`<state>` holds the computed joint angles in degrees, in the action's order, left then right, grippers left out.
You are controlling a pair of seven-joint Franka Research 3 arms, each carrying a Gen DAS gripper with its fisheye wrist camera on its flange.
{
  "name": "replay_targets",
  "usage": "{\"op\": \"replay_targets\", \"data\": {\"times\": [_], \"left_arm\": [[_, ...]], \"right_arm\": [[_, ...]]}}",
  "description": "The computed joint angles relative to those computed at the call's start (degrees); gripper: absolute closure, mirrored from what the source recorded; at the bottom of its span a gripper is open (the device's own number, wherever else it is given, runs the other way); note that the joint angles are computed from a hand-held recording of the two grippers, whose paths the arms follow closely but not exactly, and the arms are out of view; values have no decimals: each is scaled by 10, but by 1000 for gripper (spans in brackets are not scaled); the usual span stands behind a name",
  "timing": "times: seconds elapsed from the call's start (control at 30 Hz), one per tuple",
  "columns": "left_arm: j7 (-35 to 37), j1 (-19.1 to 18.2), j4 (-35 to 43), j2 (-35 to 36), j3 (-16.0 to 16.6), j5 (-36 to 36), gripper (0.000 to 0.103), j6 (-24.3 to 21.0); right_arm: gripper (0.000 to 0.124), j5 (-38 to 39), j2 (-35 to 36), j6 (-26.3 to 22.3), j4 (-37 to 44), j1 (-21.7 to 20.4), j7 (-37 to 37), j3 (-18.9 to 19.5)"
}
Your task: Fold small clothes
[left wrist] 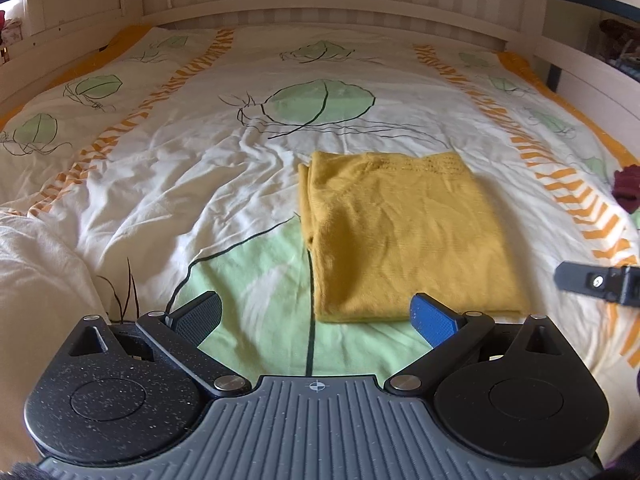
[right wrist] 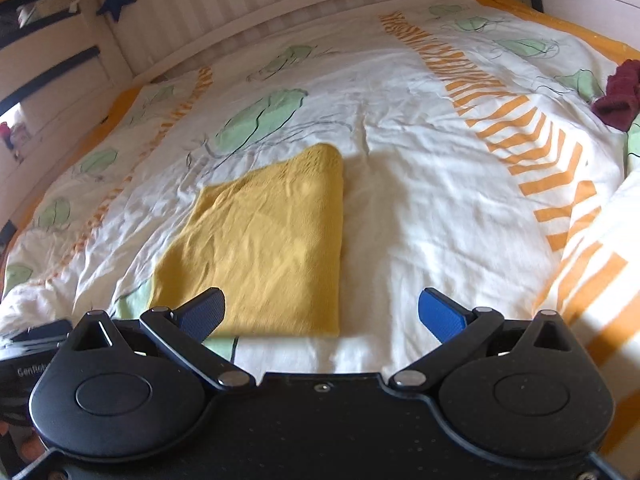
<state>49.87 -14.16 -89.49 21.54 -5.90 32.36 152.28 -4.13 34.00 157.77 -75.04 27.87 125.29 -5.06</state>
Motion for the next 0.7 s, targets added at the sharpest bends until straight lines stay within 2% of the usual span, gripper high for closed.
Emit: {"op": "replay_targets", "data": {"times": [0.13, 0.2, 0.37, 0.7], "left_arm": [[-46, -21, -14, -15, 17, 49, 1, -8], [-62, -20, -20, -21, 15, 59, 1, -7], [-24, 7, -21, -20, -13, -5, 1, -9], [-29, 2, -16, -17, -7, -10, 1, -40]], "right_arm": [[21, -31, -15, -12, -15, 21, 9, -14], [21, -49, -17, -19, -14, 30, 16, -21], [21, -75, -19, -26, -11, 34, 28, -23], [21, -94, -22, -37, -13, 36, 41, -18]]}}
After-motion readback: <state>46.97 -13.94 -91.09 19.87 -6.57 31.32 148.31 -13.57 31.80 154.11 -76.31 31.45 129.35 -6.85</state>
